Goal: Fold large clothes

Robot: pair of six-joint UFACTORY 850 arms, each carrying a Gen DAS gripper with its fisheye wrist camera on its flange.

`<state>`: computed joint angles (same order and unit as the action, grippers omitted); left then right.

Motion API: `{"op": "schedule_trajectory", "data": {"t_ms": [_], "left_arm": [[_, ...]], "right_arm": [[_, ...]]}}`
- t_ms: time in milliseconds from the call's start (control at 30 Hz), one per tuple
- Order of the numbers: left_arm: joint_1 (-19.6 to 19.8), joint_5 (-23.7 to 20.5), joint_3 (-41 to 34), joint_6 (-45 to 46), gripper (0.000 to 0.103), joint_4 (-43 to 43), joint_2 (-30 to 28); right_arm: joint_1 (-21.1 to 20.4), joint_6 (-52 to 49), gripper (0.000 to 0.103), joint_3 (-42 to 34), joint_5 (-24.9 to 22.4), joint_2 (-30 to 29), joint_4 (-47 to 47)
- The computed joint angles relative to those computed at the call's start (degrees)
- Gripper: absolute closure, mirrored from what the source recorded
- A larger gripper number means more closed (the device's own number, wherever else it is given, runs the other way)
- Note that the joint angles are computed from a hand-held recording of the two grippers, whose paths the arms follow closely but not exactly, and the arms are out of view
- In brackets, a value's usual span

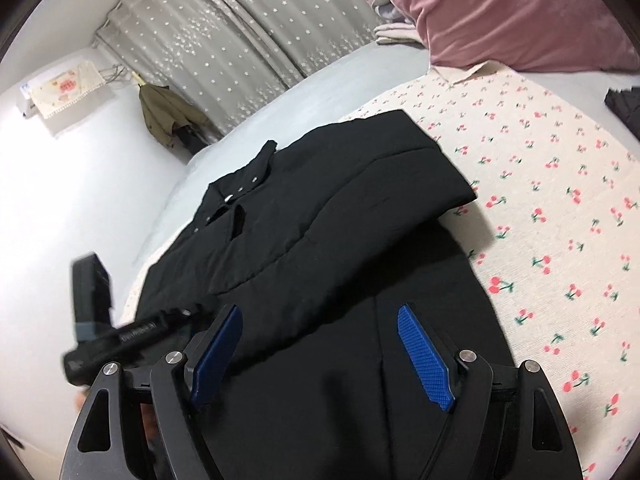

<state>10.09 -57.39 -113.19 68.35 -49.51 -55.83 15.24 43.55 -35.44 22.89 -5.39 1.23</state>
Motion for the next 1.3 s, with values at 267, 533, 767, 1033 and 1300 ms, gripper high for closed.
{"op": "schedule_trajectory", "data": {"t_ms": [267, 533, 767, 1033, 1300], "left_arm": [[2.17, 1.79, -2.83, 12.04, 0.09, -9.53, 2.97], [1.74, 23.4, -15.31, 4.92, 0.079, 3.06, -6.66], [3.62, 17.74, -28.35, -4.29, 0.063, 8.66, -16.31], [4.19, 13.04, -22.06, 8.76, 0.057, -9.43, -12.4], [2.68, 14.63, -22.92, 6.56, 0.051, 0.9, -16.35]], "right_arm": [[0.73, -18.43, 0.022, -0.55, -1.94, -0.77, 17.36], [0.54, -25.73, 0.022, -0.25, -1.51, -1.57, 25.34], [1.37, -39.94, 0.022, -0.91, -1.75, -2.41, 38.97], [2.64, -76.08, 0.022, -9.13, -0.22, -8.5, 66.45], [-0.56, -81.6, 0.022, -11.47, -2.18, -11.9, 74.89]]}}
